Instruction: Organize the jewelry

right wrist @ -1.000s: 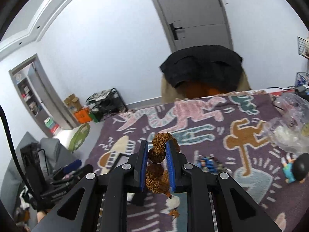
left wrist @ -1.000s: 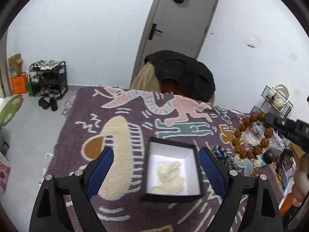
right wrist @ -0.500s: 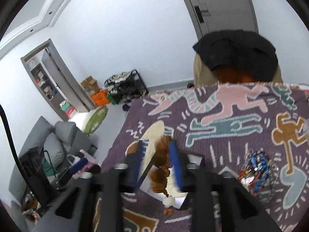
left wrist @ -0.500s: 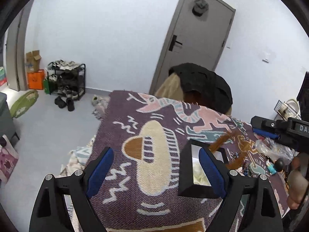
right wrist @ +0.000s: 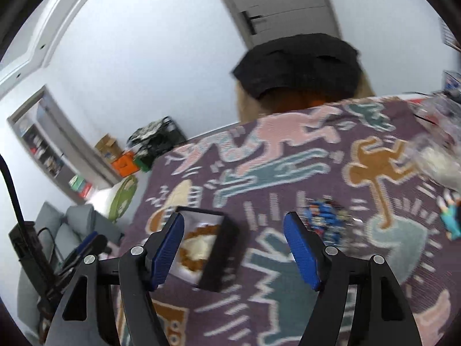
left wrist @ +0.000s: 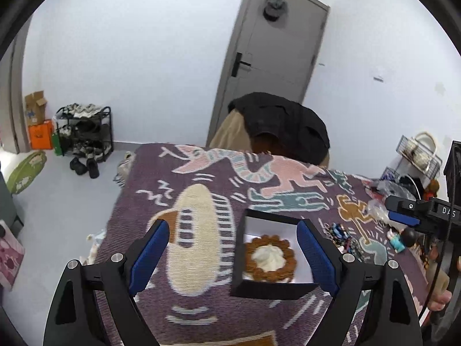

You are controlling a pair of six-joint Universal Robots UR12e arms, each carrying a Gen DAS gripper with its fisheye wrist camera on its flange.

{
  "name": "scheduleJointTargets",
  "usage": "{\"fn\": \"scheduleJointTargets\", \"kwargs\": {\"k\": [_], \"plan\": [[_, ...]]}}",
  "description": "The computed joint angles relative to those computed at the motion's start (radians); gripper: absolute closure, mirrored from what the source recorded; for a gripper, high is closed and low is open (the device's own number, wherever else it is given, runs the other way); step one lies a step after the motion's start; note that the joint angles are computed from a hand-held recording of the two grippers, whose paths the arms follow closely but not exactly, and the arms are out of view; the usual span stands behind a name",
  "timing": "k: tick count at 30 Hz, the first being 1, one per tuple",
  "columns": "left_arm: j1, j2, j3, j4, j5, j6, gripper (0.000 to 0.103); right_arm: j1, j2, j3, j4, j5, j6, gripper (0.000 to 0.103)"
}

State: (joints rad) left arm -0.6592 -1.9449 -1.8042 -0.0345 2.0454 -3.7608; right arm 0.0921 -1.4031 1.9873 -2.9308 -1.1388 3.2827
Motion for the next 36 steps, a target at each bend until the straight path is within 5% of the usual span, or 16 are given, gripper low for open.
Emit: {"fn": "scheduleJointTargets", "kwargs": {"k": [19, 27, 31, 34, 36], "plan": [[-0.056, -0.148, 0.249, -0.142, -0.133, 0.18, 0.013, -0.146, -0.019, 0.115, -0.007, 0.024, 0.02, 0.033], [-0.058, -0.181, 0.304, -0.202, -0.186, 0.194, 0.013, -0.134, 0.036, 0.084, 0.076, 0.007, -0.014, 0.049], [-0.057, -0.194, 0.332, -0.253, -0.195, 0.202, 0.021, -0.108, 0.068, 0.06, 0.124, -0.021, -0.039, 0.059], [-0.055, -0.203, 0.345, -0.27, -0.206, 0.201, 0.026, -0.079, 0.073, 0.059, 0.083, -0.115, -0.05, 0.067], [-0.052, -0.21, 0.354, -0.28, -0.221, 0.196, 0.031, -0.082, 0.076, 0.058, 0.085, -0.109, -0.057, 0.093]]}}
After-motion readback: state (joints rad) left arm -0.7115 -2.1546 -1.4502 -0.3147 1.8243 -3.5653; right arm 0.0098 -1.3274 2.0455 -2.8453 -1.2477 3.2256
